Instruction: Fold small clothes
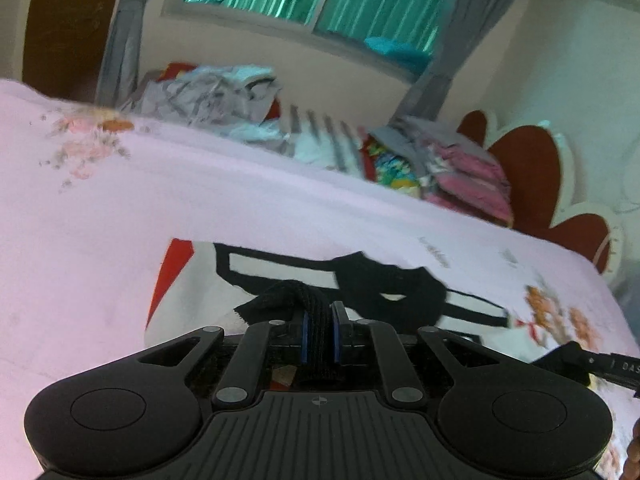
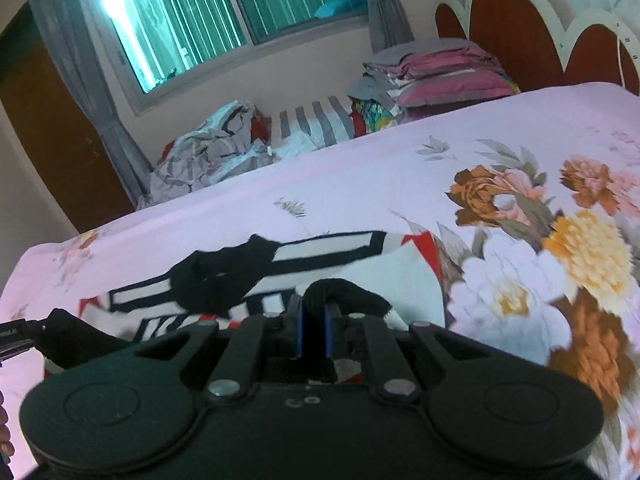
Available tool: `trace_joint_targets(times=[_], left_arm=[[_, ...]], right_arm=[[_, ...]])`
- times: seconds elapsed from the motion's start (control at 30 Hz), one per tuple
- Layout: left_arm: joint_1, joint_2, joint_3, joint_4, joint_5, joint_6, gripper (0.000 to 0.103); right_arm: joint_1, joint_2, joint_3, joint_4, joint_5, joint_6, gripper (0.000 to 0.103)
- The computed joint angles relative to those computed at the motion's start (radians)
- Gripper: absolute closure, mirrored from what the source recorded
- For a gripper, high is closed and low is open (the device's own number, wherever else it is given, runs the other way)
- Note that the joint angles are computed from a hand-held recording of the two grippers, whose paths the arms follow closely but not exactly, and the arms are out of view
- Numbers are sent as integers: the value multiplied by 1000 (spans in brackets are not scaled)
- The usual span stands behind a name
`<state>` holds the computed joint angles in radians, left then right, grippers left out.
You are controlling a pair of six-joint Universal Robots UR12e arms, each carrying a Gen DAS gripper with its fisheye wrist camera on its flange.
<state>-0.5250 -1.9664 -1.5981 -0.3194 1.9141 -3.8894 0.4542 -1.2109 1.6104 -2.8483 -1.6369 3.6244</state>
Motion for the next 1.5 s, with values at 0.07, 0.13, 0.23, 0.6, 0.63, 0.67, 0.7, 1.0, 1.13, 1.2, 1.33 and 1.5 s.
trace_joint_targets(times=[0.07,0.13,0.23,0.6,0.63,0.67,0.7,1.0,1.13,1.2,1.33,1.5], left_arm=[[10,-19,21,-46,-4,-32,92],[19,-33,37,-86,-21,-42,92],[29,-48,58,-137,-40,-52,90],[42,-29,34,-89,-3,81,23],[43,-30,37,-102,-10,107,23],[43,-33,42,-111,-15,121,23],[44,-37,45,-114,-24,133,23],[41,-83,84,-126,-29,218,65],[37,-86,88,-134,-35,241,92],[35,-84,84,-122,-28,241,97],[34,-74,63,-55,6,212,98],[33,-72,61,15,85,200,98]], right_arm=[[-15,21,-19,31,29,34,93],[-27,39,-34,64,50,64,93],[-33,55,-46,77,59,79,90],[-50,65,-50,-16,30,-38,52],[-53,68,-52,-18,41,-54,50],[-55,71,-55,-13,55,-71,49],[-56,76,-61,-1,62,-87,49],[-54,103,-84,58,103,-181,64],[-54,105,-90,72,123,-203,87],[-55,104,-91,78,139,-226,97],[-47,102,-82,18,85,-242,98],[-42,106,-84,-62,29,-257,98]])
